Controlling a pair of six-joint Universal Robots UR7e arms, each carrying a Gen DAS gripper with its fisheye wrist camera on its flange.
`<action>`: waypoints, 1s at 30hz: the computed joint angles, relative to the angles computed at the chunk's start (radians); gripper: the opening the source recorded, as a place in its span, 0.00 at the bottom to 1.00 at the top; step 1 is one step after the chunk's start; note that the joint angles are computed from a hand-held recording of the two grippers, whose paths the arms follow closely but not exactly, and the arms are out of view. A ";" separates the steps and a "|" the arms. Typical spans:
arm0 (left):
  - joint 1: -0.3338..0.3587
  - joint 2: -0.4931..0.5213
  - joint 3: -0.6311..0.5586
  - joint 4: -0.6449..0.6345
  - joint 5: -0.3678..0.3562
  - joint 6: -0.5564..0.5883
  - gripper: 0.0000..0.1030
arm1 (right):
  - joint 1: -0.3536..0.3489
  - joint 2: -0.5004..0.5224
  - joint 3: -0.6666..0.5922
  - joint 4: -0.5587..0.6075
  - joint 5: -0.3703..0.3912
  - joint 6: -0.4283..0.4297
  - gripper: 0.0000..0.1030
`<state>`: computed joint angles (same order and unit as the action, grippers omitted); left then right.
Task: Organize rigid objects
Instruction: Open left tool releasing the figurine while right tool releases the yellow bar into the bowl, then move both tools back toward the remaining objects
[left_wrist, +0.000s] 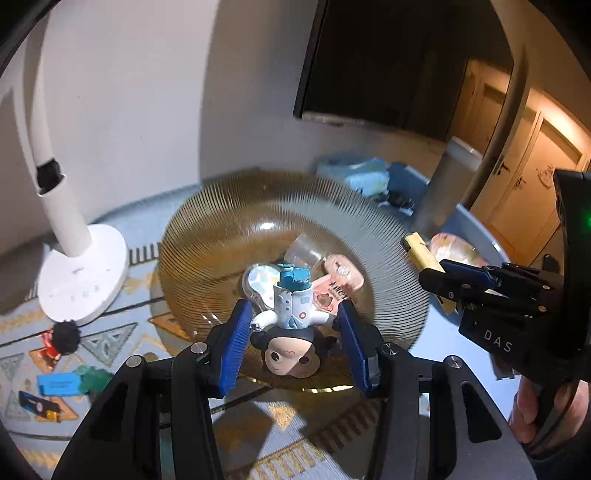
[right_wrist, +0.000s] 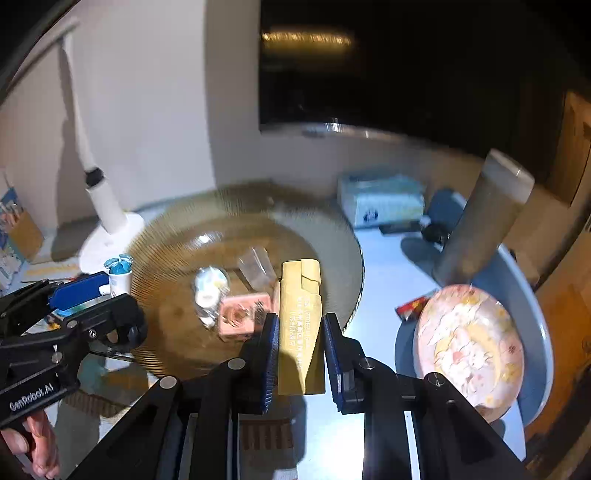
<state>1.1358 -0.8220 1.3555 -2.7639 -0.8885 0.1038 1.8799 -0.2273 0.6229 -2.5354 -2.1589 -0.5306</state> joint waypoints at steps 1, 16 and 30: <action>0.004 0.013 -0.016 0.011 0.003 0.011 0.44 | -0.003 0.019 -0.034 0.027 -0.007 0.017 0.22; -0.042 -0.122 0.144 -0.175 0.017 0.017 0.75 | 0.003 -0.032 0.042 -0.016 0.030 0.086 0.39; -0.105 -0.461 0.575 -0.452 0.250 -0.003 0.94 | 0.098 -0.198 0.502 -0.212 0.223 0.004 0.57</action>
